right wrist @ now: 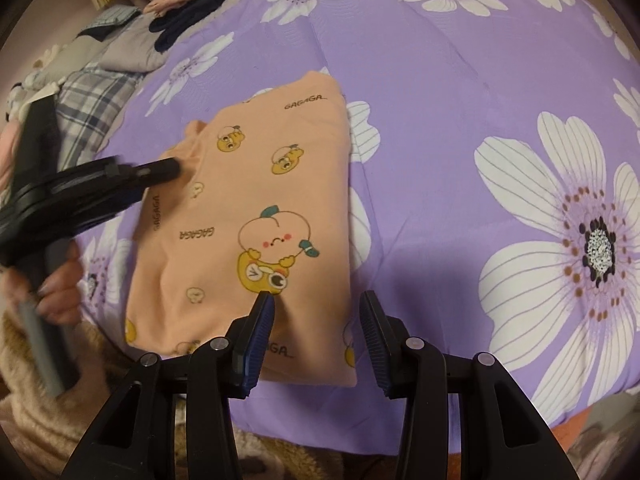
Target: Fold small clothes
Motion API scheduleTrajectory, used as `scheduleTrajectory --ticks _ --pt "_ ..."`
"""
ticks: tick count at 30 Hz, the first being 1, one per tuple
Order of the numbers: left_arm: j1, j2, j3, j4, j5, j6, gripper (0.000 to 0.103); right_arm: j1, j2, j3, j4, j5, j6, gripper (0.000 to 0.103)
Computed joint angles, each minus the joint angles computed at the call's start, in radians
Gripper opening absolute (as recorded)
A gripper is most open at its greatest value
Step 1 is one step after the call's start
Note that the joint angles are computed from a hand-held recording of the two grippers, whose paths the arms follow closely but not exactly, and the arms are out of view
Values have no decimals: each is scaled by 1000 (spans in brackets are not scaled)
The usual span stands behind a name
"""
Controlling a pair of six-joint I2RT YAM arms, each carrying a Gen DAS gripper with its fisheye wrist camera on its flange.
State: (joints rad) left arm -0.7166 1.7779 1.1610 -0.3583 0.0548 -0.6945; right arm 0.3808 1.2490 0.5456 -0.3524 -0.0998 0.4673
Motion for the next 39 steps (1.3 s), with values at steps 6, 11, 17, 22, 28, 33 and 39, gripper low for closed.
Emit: scheduleTrajectory --ticks 6,11,17,22,28,33,39 --pt "-79 -148 -196 126 81 -35 57 4 6 4 -2 10 2 44" --pt "-130 -68 -199 35 -18 -81 62 5 22 11 1 6 5 45" --pt "-103 -129 -296 122 41 -140 65 -23 -14 -4 -2 -11 -24 50" --pt "-93 -189 -327 182 -16 -120 77 -118 -51 -13 49 -77 -78 64" --pt "-18 -71 -291 284 105 -144 77 -153 112 54 131 -169 -90 65" --pt "-22 0 -239 304 157 -121 63 -131 224 93 183 -216 -73 65" --pt "-41 24 -195 297 176 -131 30 -73 165 88 166 -124 -82 30"
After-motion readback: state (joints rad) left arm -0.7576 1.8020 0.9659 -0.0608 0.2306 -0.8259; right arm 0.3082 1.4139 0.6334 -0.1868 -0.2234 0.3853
